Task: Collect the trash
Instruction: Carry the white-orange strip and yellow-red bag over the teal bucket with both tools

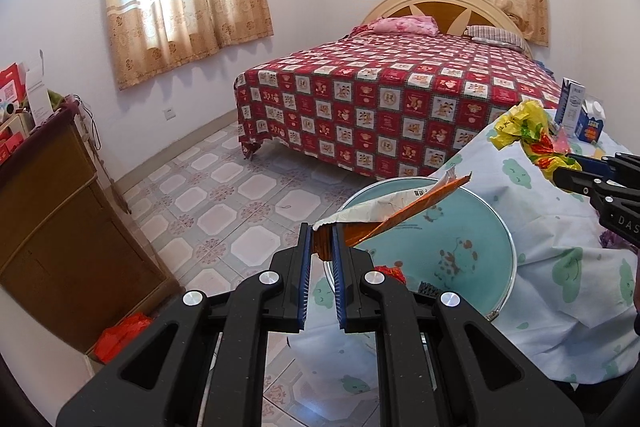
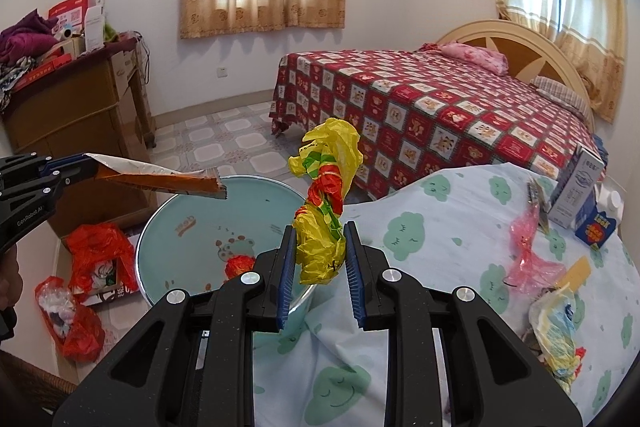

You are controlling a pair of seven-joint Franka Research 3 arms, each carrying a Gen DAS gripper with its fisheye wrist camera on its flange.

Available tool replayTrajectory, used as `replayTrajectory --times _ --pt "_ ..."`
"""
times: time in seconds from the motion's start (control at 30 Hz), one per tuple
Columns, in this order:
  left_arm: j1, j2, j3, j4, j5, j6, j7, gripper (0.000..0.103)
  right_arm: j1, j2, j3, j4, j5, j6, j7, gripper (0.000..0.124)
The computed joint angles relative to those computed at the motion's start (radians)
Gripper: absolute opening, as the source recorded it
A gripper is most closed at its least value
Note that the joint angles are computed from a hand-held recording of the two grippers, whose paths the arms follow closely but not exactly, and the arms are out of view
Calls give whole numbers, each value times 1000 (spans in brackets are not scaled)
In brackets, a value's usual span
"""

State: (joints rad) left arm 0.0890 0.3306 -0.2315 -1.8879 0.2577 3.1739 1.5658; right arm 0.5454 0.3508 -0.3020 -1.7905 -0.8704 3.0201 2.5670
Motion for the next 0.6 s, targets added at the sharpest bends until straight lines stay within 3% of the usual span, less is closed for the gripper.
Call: replayTrajectory --times 0.33,0.6 --pt "-26 -1 36 3 11 -9 -30 10 1 19 6 17 48 1 -56 24" --pt "-21 -2 32 2 13 -13 -31 10 19 29 -8 22 87 5 -95 24"
